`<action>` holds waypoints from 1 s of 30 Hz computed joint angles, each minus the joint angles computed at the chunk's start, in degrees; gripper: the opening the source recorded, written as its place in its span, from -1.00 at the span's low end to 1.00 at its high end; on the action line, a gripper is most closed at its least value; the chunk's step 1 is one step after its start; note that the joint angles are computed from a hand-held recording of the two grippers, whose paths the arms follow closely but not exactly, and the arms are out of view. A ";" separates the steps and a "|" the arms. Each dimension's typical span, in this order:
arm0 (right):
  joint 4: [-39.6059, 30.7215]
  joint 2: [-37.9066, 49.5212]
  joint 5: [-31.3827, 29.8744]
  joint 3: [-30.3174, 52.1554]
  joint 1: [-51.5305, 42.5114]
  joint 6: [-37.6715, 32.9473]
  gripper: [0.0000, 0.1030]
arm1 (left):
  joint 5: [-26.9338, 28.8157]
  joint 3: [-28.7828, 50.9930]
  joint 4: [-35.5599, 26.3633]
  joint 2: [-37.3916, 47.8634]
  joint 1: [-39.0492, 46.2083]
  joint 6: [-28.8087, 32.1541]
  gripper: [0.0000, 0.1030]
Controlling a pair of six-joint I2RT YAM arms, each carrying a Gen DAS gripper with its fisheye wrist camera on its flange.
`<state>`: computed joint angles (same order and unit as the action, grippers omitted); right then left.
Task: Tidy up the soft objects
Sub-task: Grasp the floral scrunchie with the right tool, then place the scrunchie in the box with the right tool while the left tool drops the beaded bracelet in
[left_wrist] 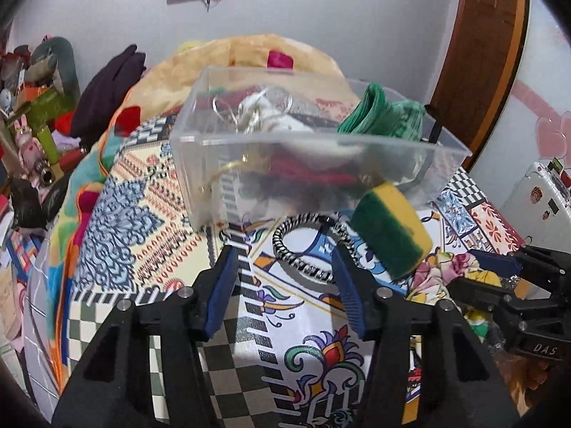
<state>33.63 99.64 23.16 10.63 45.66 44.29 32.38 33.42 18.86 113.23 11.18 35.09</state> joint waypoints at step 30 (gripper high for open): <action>-17.35 -26.53 13.46 -1.25 4.76 -0.72 -0.77 | 6.36 -2.13 -1.84 -7.55 3.32 1.50 -0.90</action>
<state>16.28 73.11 36.62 9.37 50.42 43.56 38.74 31.29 17.03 105.68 14.50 36.58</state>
